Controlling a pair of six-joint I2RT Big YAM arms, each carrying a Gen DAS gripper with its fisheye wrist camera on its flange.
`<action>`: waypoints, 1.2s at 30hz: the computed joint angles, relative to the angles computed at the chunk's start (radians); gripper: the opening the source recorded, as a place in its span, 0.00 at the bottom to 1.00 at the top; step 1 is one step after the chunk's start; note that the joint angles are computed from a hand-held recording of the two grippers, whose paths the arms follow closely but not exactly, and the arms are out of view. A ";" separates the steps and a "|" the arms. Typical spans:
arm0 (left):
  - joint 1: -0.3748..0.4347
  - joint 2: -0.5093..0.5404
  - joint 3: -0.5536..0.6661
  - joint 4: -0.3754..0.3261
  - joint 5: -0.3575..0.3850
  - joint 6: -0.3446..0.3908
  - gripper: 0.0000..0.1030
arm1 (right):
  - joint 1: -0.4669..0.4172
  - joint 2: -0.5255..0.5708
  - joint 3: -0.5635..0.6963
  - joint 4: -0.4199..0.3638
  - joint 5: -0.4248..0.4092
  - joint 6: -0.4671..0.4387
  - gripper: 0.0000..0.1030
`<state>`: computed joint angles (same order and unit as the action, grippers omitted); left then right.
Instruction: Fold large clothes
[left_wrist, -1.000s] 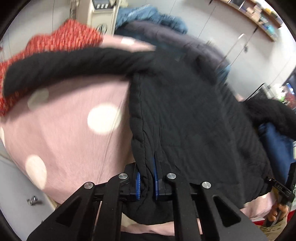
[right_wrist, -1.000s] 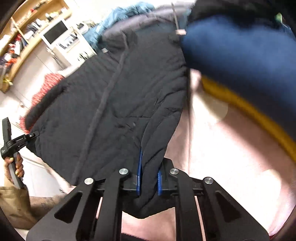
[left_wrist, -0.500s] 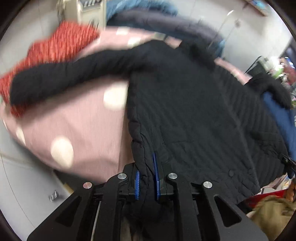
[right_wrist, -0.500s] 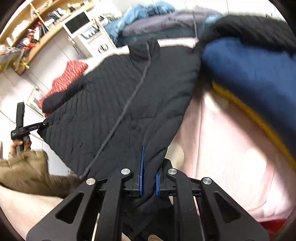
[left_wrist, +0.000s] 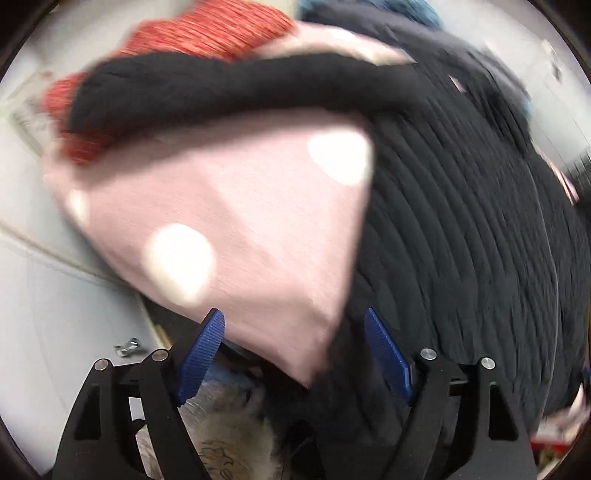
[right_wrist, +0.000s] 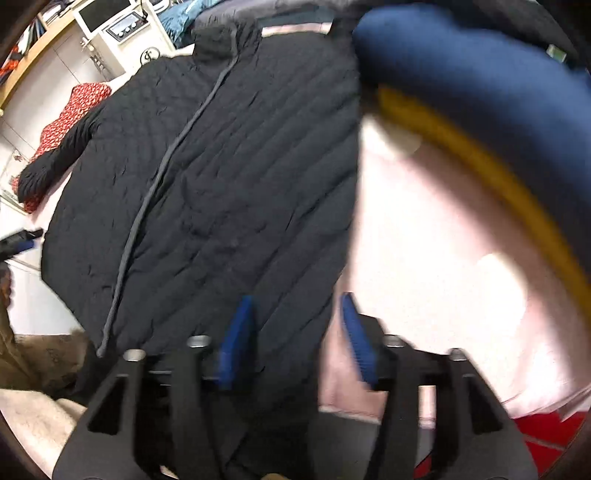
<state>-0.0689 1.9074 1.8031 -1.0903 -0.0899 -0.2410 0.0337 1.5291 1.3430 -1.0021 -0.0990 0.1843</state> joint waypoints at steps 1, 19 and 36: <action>0.002 -0.009 0.004 0.009 -0.031 -0.017 0.75 | -0.008 -0.014 0.001 0.009 0.023 -0.010 0.62; -0.252 0.088 0.183 0.020 0.052 0.058 0.90 | -0.154 0.008 0.133 0.179 0.005 0.173 0.74; -0.296 0.253 0.332 -0.085 0.057 0.099 0.93 | -0.311 0.134 0.321 0.193 0.171 0.235 0.74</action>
